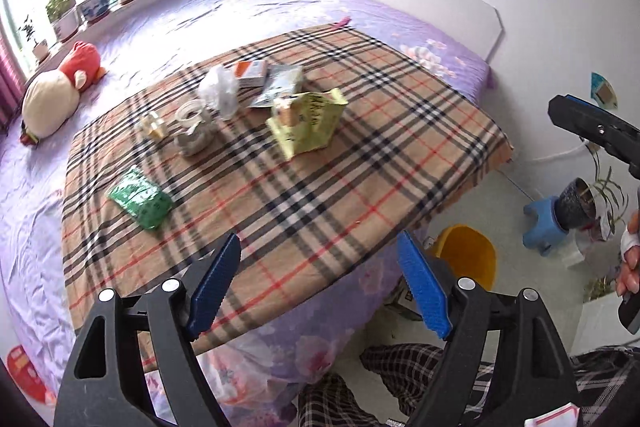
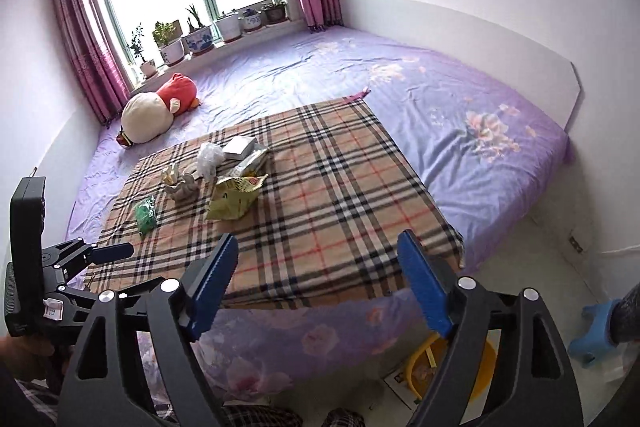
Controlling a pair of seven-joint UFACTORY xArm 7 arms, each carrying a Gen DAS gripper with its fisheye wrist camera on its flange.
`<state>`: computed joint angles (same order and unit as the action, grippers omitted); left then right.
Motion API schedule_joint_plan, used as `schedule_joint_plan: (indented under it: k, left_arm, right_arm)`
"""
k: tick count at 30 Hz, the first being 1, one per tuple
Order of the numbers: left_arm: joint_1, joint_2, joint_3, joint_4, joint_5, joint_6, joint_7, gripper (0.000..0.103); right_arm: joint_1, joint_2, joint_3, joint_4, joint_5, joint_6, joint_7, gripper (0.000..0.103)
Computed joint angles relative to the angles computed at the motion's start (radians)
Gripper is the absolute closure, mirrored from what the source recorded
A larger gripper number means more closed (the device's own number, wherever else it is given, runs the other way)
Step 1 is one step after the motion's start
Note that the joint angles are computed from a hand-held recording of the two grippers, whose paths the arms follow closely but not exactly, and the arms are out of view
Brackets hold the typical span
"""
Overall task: Collect trash
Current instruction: 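Move both open tools back from the bin to the blanket, then grasp the yellow snack bag with the right tool while the left tool grasps the green packet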
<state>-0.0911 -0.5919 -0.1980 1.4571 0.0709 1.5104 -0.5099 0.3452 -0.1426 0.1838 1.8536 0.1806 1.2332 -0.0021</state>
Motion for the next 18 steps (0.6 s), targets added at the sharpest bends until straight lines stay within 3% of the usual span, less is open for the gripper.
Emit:
schedule_joint_plan:
  k: [8,18]
  left_arm:
    - [0.086,-0.075,0.059,-0.080,0.047,0.029,-0.048,0.015]
    - [0.173,-0.044,0.114,-0.149,0.090,-0.021,-0.125,0.014]
  right_arm:
    - [0.082,0.124,0.070,0.097,-0.105,-0.047,0.094,0.008]
    - [0.255,0.367,0.052,0.317,-0.258,0.058,0.209,0.008]
